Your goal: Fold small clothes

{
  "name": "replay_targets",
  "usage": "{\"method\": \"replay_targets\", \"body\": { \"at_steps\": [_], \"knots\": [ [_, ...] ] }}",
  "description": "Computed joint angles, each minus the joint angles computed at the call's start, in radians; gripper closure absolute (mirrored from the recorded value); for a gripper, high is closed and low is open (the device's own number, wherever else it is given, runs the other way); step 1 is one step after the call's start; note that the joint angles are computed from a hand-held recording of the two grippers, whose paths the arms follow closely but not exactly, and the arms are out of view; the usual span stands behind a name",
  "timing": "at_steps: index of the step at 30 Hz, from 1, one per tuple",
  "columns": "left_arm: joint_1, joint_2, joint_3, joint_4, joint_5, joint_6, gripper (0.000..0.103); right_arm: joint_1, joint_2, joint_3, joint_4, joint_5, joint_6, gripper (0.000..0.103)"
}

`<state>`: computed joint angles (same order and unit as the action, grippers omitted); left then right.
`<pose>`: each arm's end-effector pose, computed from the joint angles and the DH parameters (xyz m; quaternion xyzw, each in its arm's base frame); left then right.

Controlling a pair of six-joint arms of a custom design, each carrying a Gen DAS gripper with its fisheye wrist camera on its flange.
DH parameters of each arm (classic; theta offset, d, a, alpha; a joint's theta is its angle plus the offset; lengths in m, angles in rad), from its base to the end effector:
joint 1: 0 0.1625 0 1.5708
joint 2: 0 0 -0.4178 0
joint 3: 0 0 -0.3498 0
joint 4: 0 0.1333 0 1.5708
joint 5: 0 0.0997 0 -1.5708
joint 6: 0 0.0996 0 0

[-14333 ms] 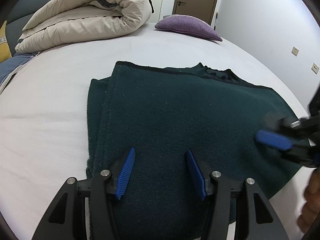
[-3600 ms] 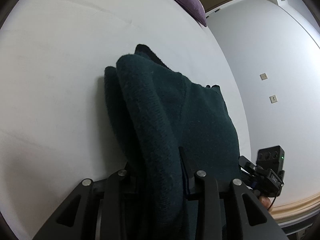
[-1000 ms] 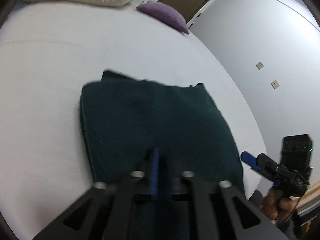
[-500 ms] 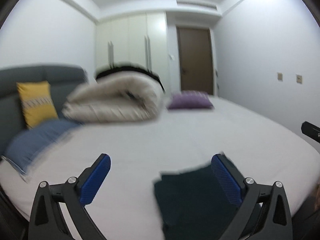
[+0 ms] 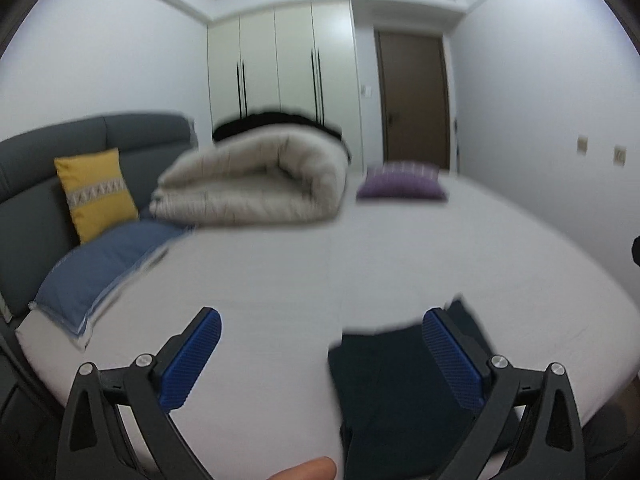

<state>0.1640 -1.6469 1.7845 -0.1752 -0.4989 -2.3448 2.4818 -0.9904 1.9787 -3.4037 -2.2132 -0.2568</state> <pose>-0.2312 -0.2620 0.4297 0.0361 0.7125 -0.5299 0.4584 0.4776 -0.2773 0.2414 0.3692 -0.7934 0.4608 0.1478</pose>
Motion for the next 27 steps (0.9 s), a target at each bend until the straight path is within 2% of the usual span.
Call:
{"method": "replay_targets", "body": {
  "at_steps": [2, 4, 6, 11, 17, 21, 27],
  "knots": [
    [0.059, -0.029, 0.043, -0.193, -0.038, 0.165, 0.0, -0.005, 0.017, -0.023, 0.115, -0.029, 0.072, 0.0],
    [0.096, -0.046, 0.088, -0.316, -0.07, 0.257, 0.0, -0.02, 0.022, -0.036, 0.277, -0.065, 0.189, 0.0],
    [0.138, -0.06, 0.133, -0.43, -0.103, 0.345, 0.0, -0.042, 0.029, -0.04, 0.391, -0.073, 0.277, 0.0],
    [0.177, -0.111, 0.223, -0.607, -0.156, 0.43, 0.0, -0.078, 0.064, -0.039, 0.578, -0.128, 0.424, 0.0],
    [0.211, -0.114, 0.255, -0.639, -0.172, 0.447, 0.0, -0.135, 0.056, 0.034, 0.605, -0.135, 0.485, 0.0],
    [0.221, -0.119, 0.258, -0.656, -0.177, 0.462, 0.0, -0.164, 0.064, 0.05, 0.578, -0.124, 0.462, 0.0],
    [0.236, -0.122, 0.261, -0.664, -0.173, 0.473, 0.0, -0.166, 0.088, 0.023, 0.573, -0.119, 0.431, 0.0]
  ]
}}
